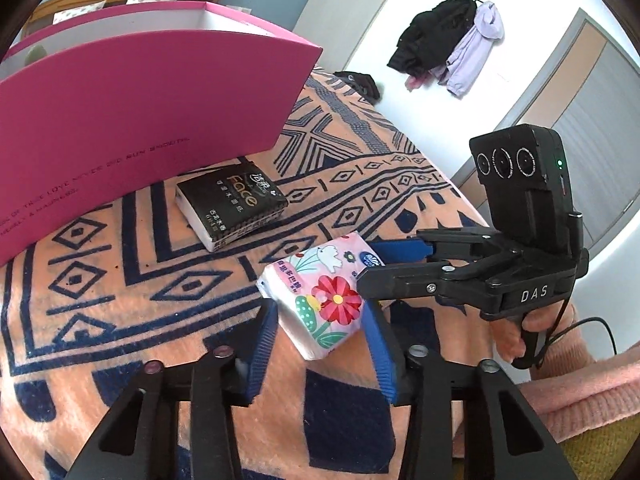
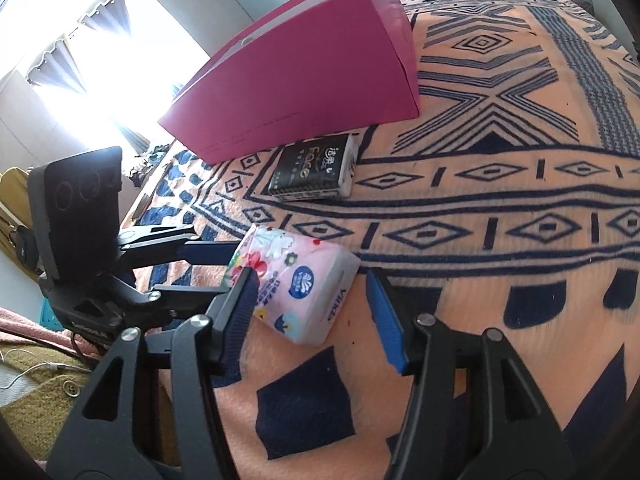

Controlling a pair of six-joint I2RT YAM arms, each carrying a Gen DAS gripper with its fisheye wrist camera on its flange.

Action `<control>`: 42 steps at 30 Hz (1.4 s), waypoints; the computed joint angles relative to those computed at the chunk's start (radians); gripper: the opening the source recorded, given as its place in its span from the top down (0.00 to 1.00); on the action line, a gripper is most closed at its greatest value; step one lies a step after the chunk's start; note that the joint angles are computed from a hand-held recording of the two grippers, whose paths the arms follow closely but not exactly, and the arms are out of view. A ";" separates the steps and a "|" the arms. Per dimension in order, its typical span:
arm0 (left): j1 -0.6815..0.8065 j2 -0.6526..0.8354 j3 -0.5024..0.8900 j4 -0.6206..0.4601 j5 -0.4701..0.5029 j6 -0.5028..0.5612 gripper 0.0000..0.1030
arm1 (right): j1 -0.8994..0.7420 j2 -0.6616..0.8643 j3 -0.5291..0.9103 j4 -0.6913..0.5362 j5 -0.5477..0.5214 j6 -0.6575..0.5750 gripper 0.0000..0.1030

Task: Organize objects
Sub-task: 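Close the left tool on the pink floral tissue pack, then lift the pink floral tissue pack up off the blanket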

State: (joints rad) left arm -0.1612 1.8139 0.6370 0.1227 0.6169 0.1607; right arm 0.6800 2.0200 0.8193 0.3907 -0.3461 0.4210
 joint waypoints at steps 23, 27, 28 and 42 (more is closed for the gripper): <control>0.049 -0.004 0.000 0.041 -0.050 -0.069 0.64 | 0.010 0.111 0.165 -0.019 0.011 0.011 0.57; 0.041 -0.002 -0.003 0.049 -0.048 -0.073 0.64 | -0.001 0.093 0.130 -0.005 -0.001 0.002 0.57; 0.039 -0.001 -0.002 0.049 -0.048 -0.072 0.64 | -0.001 0.096 0.131 0.000 -0.007 0.004 0.57; 0.030 -0.073 -0.036 0.053 -0.037 -0.071 0.64 | 0.020 0.028 0.087 -0.013 0.035 -0.006 0.57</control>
State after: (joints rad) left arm -0.1313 1.7409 0.6009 0.1757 0.5801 0.0898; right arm 0.6996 2.0475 0.9060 0.3777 -0.3113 0.4148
